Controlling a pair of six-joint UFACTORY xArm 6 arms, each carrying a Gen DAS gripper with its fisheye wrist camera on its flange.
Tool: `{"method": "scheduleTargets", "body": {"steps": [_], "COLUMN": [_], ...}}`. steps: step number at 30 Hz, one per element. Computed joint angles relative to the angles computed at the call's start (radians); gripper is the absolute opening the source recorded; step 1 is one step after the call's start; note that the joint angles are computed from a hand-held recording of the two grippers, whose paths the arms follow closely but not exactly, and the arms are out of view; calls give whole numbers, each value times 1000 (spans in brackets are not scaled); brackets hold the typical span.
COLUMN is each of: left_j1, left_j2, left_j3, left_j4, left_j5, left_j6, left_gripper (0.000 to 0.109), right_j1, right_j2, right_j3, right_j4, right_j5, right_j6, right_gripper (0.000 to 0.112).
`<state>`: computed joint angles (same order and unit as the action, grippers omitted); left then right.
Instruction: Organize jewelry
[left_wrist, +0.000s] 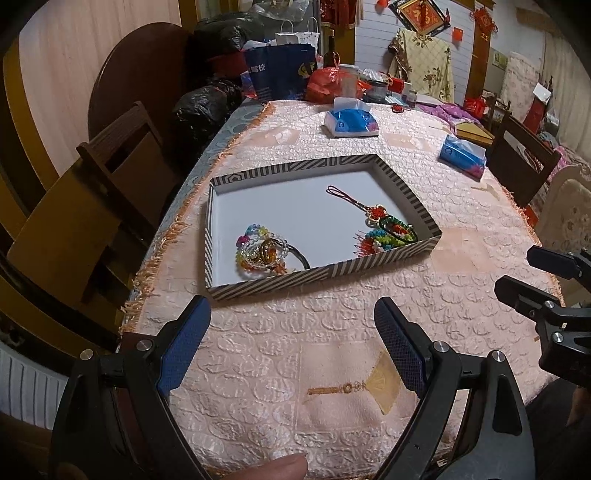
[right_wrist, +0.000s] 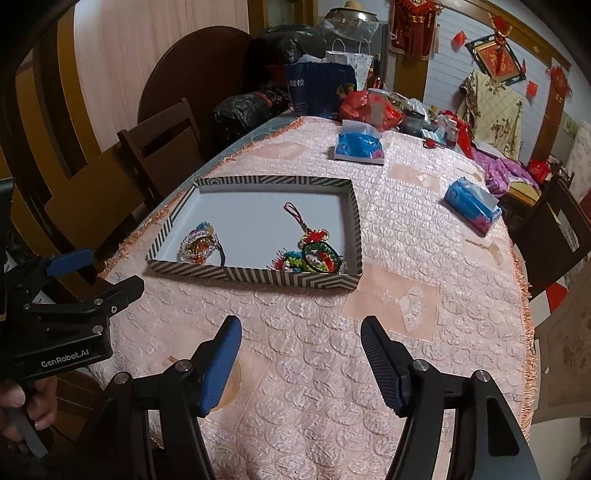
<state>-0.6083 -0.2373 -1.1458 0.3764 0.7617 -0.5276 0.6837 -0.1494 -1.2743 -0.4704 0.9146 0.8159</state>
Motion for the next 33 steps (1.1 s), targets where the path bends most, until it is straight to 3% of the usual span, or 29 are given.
{"method": "scheduleTargets", "body": {"steps": [33], "left_j1": [17], "left_j2": [21], "left_j3": [12], "left_j4": [-12], "left_j5": [-31], "left_j6": [8], "left_gripper": [90], "right_j1": [-7], "right_j2": [55], "right_j3": [-28], "right_j4": [37], "right_j5": [-25], "right_j6": [-33], "right_gripper": [65]}}
